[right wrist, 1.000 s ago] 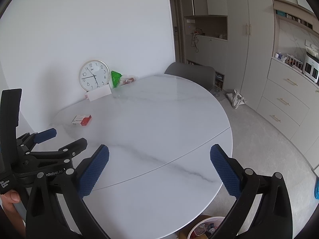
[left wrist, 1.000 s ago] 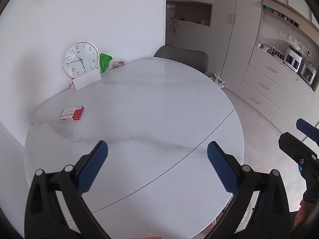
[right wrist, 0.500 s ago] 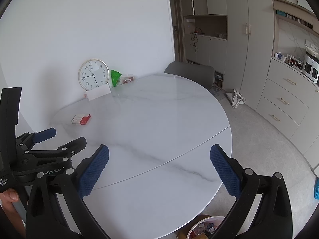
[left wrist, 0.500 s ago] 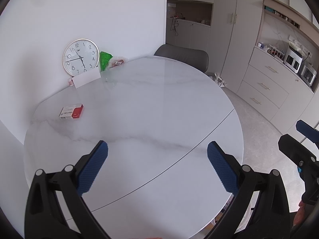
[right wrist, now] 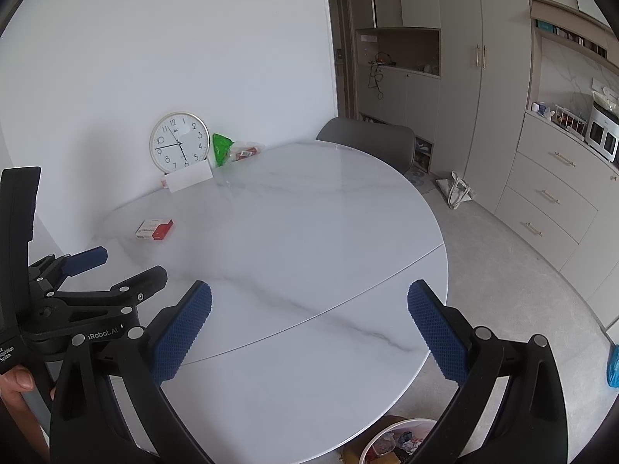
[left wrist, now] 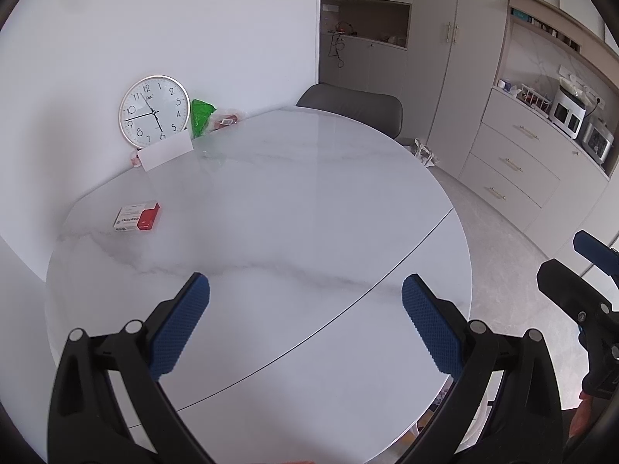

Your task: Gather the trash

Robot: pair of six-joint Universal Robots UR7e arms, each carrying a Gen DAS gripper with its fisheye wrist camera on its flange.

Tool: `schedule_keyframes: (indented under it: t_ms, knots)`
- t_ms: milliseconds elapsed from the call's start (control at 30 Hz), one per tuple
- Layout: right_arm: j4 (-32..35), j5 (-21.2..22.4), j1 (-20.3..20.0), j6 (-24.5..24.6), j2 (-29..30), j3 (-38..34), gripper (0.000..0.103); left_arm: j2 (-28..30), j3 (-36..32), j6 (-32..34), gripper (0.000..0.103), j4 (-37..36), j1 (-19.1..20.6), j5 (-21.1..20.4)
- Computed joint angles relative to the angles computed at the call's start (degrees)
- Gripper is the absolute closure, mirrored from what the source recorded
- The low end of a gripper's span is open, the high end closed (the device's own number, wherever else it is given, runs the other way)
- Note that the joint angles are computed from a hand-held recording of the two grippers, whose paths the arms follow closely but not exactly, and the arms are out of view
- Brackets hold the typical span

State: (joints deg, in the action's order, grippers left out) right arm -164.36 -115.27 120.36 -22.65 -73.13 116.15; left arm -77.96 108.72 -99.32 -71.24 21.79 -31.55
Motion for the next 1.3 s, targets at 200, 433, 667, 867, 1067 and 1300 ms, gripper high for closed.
schedule_keyframes:
  t_ms: [200,433,667,867,1067,1300]
  knots:
    - [0.03,-0.03,0.05,0.04,0.06,-0.09,0.002,0.00,0.00,0.23,0.007,-0.21,0.02,0.06]
    - [0.11,0.06,-0.10,-0.22,-0.17,0.06,0.002,0.10,-0.11,0.17,0.007,-0.09,-0.01,0.10]
    - [0.35,-0.13,-0.03,-0.37,-0.15,-0.06,0.002,0.40,-0.42,0.36,0.007,-0.01,-0.16,0.09]
    - [0.90,-0.24,0.10,-0.36,0.15,-0.67,0.002,0.43,-0.42,0.32,0.007,-0.09,-0.20,0.04]
    - [0.81,-0.24,0.10,-0.42,0.14,-0.63,0.002,0.47,-0.47,0.34,0.007,-0.02,-0.20,0.01]
    - [0.85,-0.31,0.17,-0.29,0.23,-0.67,0.002,0.41,-0.42,0.21,0.007,0.10,-0.25,-0.04]
